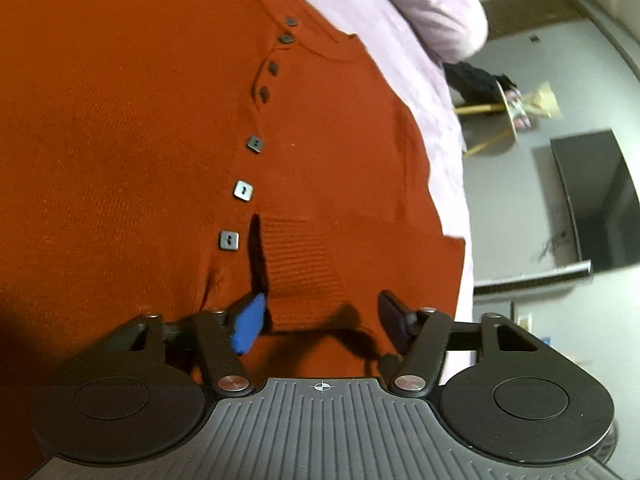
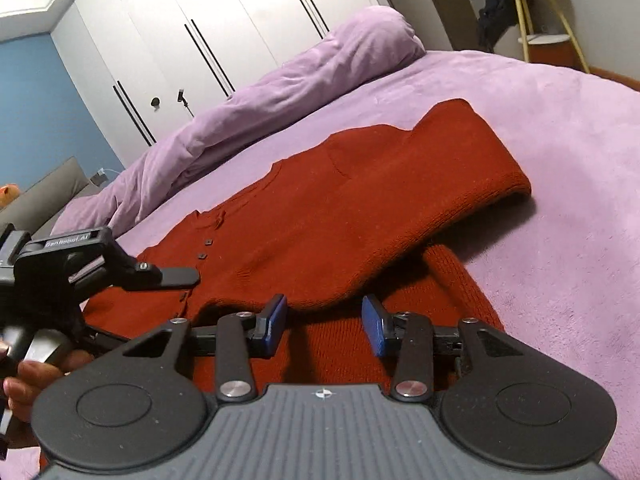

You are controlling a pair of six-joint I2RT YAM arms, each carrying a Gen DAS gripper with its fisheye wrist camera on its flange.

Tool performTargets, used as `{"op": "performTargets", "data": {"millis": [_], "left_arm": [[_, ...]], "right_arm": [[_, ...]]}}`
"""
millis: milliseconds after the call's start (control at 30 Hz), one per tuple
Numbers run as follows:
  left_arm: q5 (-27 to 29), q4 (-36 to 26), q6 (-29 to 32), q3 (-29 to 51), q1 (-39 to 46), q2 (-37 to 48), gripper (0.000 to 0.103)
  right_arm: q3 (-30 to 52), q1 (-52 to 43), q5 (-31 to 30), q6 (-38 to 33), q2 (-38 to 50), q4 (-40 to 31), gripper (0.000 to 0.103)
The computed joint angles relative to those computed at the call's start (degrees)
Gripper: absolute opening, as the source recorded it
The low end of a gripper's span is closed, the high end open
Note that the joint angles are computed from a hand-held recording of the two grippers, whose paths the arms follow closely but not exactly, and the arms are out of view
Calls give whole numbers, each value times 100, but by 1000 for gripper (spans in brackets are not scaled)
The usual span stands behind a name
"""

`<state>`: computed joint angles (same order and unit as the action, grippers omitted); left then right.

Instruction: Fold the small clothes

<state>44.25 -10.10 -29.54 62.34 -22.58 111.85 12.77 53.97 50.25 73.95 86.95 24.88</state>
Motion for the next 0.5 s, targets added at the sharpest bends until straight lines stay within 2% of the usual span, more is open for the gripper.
{"op": "performTargets", "data": {"millis": [67,100,200,233,267,400,500], "left_arm": [[-58,-73,-39,153,-20,137,42],[-91,-99,-110,236,-29,221,39],[-71,-77,-186,414,-26,409,27],[-83,-161,-155,485,-20,439,18],[-93,-166,-146,525,-24,474,15],[-229,-168,32,541,8,358,10],[-350,-258,558,534,123,5,9]], "right_arm": [[-29,-64,4,-123,333,399,41],[-125,-179,-44,-292,480,735,41],[-296,-165,-7,-292,-131,307,41],[-395,-41,78,-146,-400,77,41],[-461,41,134,-49,-647,-128,41],[-484,116,200,7,-665,-141,41],[-505,88,177,-34,-663,-78,41]]}}
